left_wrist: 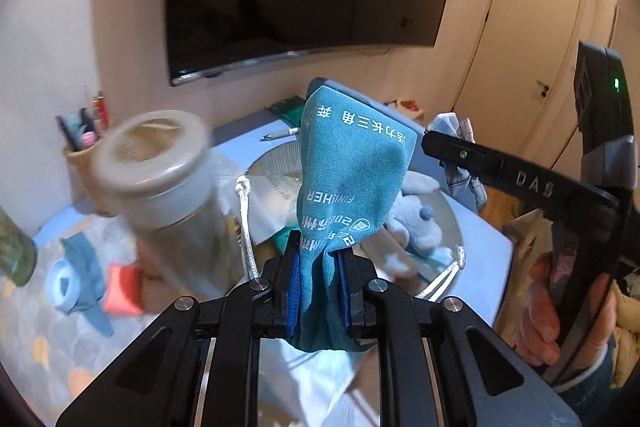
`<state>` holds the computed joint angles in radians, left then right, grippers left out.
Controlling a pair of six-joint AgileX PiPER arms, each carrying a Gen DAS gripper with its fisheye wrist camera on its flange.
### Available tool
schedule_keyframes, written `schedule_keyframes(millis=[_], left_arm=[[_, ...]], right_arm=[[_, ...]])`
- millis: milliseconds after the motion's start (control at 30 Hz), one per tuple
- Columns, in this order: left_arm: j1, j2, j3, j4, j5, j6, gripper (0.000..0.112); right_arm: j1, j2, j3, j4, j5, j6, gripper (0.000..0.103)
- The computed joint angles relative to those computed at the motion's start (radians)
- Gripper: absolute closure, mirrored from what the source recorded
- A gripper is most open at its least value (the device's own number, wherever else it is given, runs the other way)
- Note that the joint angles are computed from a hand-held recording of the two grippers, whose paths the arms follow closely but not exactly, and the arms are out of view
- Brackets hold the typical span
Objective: Organize soft objects
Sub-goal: 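Carry the pouch and bow to the glass plate and open both tools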
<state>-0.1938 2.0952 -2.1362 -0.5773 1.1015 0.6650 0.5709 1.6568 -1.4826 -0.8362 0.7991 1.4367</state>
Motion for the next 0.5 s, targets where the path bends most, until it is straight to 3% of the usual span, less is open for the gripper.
schedule_keyframes(millis=[133, 200, 233, 267, 300, 500], left_arm=[[-0.066, 0.094, -0.106, 0.072, -0.029, -0.087, 0.097], [-0.080, 0.154, -0.194, 0.082, 0.018, -0.111, 0.080], [-0.082, 0.177, -0.230, 0.080, 0.050, -0.118, 0.079], [-0.085, 0.191, -0.250, 0.079, 0.076, -0.118, 0.079], [-0.088, 0.192, -0.247, 0.080, 0.093, -0.108, 0.078], [-0.085, 0.056, -0.019, 0.061, 0.031, -0.017, 0.074]], right_arm=[[-0.133, 0.024, 0.005, 0.164, -0.110, -0.097, 0.063], [-0.177, 0.045, -0.002, 0.224, -0.149, -0.146, 0.046], [-0.194, 0.050, -0.003, 0.246, -0.163, -0.160, 0.036], [-0.208, 0.042, 0.014, 0.251, -0.185, -0.161, 0.036], [-0.221, 0.037, 0.024, 0.266, -0.205, -0.175, 0.036], [-0.196, 0.002, 0.089, 0.245, -0.228, -0.154, 0.036]])
